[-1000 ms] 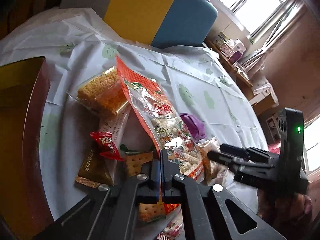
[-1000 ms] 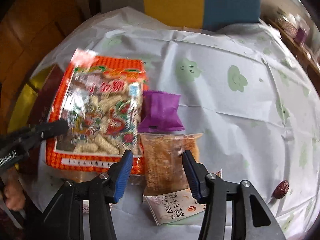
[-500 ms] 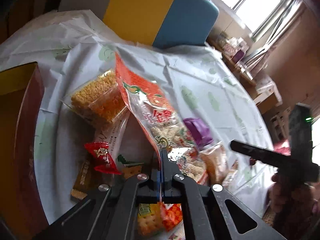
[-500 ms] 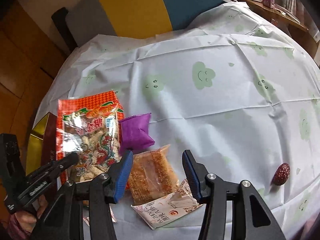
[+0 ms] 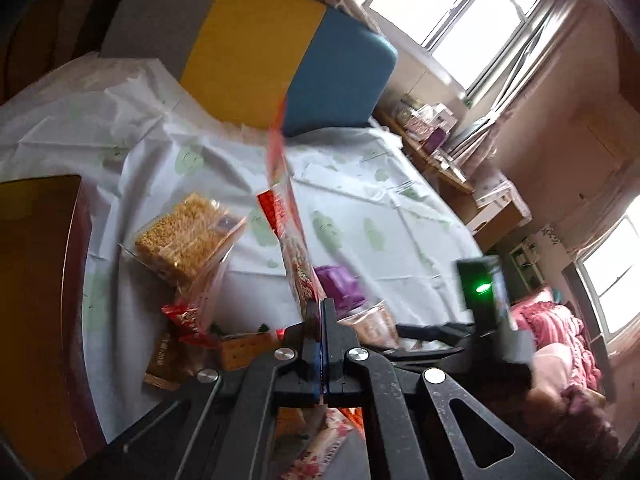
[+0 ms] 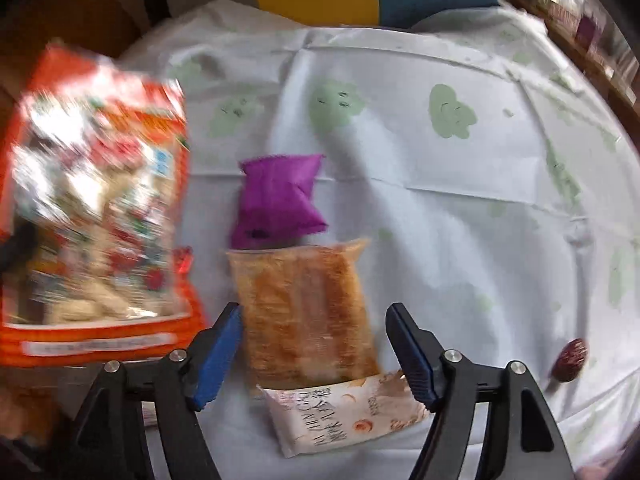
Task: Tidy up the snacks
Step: 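Lift the orange bag toward the gold tray with left tool while right tool grasps brown rice-cake bag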
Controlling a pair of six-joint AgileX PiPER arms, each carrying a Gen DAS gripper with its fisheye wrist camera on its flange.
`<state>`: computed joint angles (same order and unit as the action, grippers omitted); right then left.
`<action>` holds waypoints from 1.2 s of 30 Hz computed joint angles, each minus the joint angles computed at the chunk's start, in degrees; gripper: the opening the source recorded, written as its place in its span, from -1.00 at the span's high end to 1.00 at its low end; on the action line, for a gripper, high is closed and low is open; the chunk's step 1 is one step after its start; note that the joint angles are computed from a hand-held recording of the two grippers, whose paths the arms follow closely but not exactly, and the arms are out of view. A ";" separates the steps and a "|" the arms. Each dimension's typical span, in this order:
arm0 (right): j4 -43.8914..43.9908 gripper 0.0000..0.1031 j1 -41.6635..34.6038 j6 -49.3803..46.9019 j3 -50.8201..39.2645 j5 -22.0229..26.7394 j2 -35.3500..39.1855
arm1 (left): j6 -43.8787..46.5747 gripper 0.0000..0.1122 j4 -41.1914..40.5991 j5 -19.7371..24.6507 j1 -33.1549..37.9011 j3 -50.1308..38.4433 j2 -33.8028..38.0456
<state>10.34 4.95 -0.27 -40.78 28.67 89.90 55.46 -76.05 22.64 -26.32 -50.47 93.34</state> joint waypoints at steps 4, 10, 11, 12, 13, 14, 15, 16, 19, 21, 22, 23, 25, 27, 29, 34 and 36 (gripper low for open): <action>-8.61 -0.21 4.43 8.14 0.66 -1.65 0.25 | 0.15 1.00 1.33 0.64 0.11 0.44 -3.49; -14.90 -0.21 8.01 14.88 1.31 -2.10 0.27 | -1.60 1.00 3.37 5.61 5.44 0.79 -8.91; -15.59 -0.21 8.37 15.58 1.48 -2.11 0.13 | -1.48 1.00 3.46 5.86 6.36 1.41 -10.33; -16.29 -0.21 8.83 16.39 1.28 -2.05 0.32 | -2.26 1.00 4.40 6.08 7.43 1.67 -11.90; -16.86 -0.21 9.11 16.86 1.27 -2.14 0.46 | -2.72 1.00 4.99 7.66 9.50 1.59 -13.31; -17.22 -0.21 9.29 17.24 1.23 -2.30 0.68 | -2.86 1.00 5.37 9.30 11.87 1.59 -14.68; -18.26 -0.21 10.57 19.28 1.25 -2.38 0.88 | -3.18 1.00 6.27 9.91 13.84 1.68 -15.93; -18.18 -0.21 10.37 19.02 1.31 -2.56 0.97 | -3.93 1.00 7.72 10.49 15.77 1.63 -16.95; -18.95 -0.21 11.06 20.32 1.38 -2.53 1.00 | -4.01 1.00 10.01 12.31 21.72 2.11 -18.66; -19.89 -0.21 11.45 21.50 1.57 -3.11 1.52 | -3.86 1.00 11.77 12.91 26.17 2.78 -19.11; -20.20 -0.21 11.68 21.96 1.52 -3.04 1.57 | -3.55 1.00 12.07 13.50 27.83 2.84 -18.64; -20.61 -0.21 12.00 22.61 1.53 -3.03 1.60 | -3.38 1.00 12.57 14.12 29.92 2.98 -17.98; -20.49 -0.21 11.70 22.23 1.25 -3.09 1.96 | -3.11 1.00 13.49 14.44 32.47 3.25 -16.49; -20.23 -0.21 11.41 21.56 1.16 -2.65 1.58 | -2.79 1.00 14.39 13.84 34.55 3.60 -14.61; -20.26 -0.21 11.57 21.79 1.16 -2.55 1.47 | -1.61 1.00 15.07 13.39 35.32 3.49 -12.64; -20.25 -0.21 11.28 21.36 1.31 -2.86 1.62 | -3.38 0.97 17.29 10.53 34.08 2.16 -8.02; -20.07 -0.21 11.25 21.28 1.33 -2.94 1.65 | -8.45 0.69 20.38 6.71 32.50 1.53 -7.03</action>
